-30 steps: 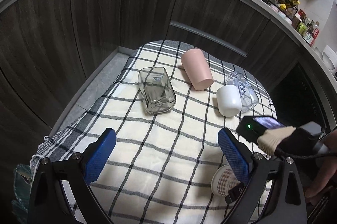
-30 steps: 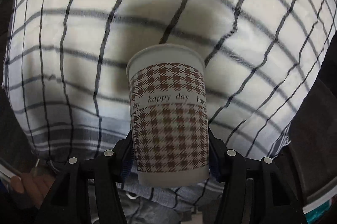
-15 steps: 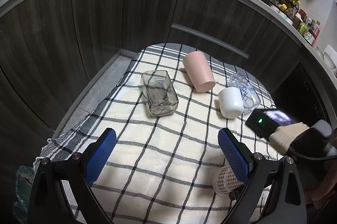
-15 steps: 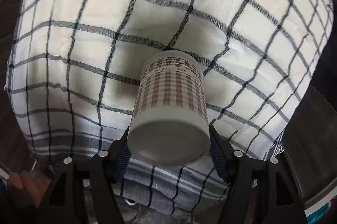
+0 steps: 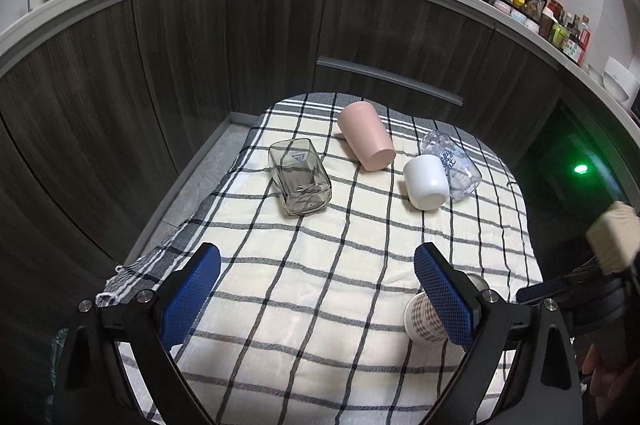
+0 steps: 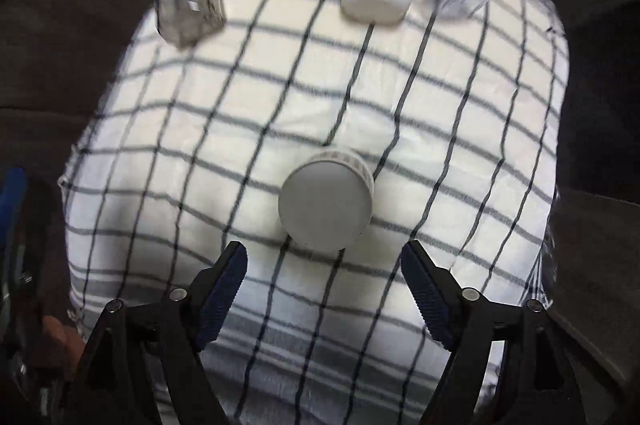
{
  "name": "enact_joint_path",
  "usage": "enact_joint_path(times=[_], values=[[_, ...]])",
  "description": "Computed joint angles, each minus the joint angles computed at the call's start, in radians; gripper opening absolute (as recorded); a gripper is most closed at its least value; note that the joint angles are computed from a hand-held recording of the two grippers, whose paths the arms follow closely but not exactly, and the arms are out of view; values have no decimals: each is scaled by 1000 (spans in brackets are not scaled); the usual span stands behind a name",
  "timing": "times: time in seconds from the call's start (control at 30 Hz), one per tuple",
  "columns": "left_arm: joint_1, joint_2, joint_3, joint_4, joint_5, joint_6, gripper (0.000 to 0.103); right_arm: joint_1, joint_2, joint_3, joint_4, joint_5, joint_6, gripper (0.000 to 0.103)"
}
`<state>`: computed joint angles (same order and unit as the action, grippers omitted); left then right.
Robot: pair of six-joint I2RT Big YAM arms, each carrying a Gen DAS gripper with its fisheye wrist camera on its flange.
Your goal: Flip cup upside down
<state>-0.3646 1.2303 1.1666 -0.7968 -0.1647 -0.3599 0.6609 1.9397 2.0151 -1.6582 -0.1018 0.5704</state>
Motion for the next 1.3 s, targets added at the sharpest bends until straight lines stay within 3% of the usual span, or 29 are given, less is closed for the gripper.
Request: enact_joint_path(times=[0.23,0.37,0.6,0.83,1.0,1.3], values=[[-24,-18,-1,-9,-60,27,99,45,-189,-241,264,177,133,83],[-46,-31,-7,-7,-88,44,99,75,-261,-331,352,295,186,83],[-87,-53,-29,6,-123,66,99,144,-336,-399,433,549,199,89],[-104,-95,-63,40,-164,81,102,200,-380,-450,494,690,214,90],[-115,-127,-92,57,-191,84,102,230,-409,-485,521,767,248,93],[-109,-174,-127,87,-187,81,103,260,-445,-532,569,812,289,94]])
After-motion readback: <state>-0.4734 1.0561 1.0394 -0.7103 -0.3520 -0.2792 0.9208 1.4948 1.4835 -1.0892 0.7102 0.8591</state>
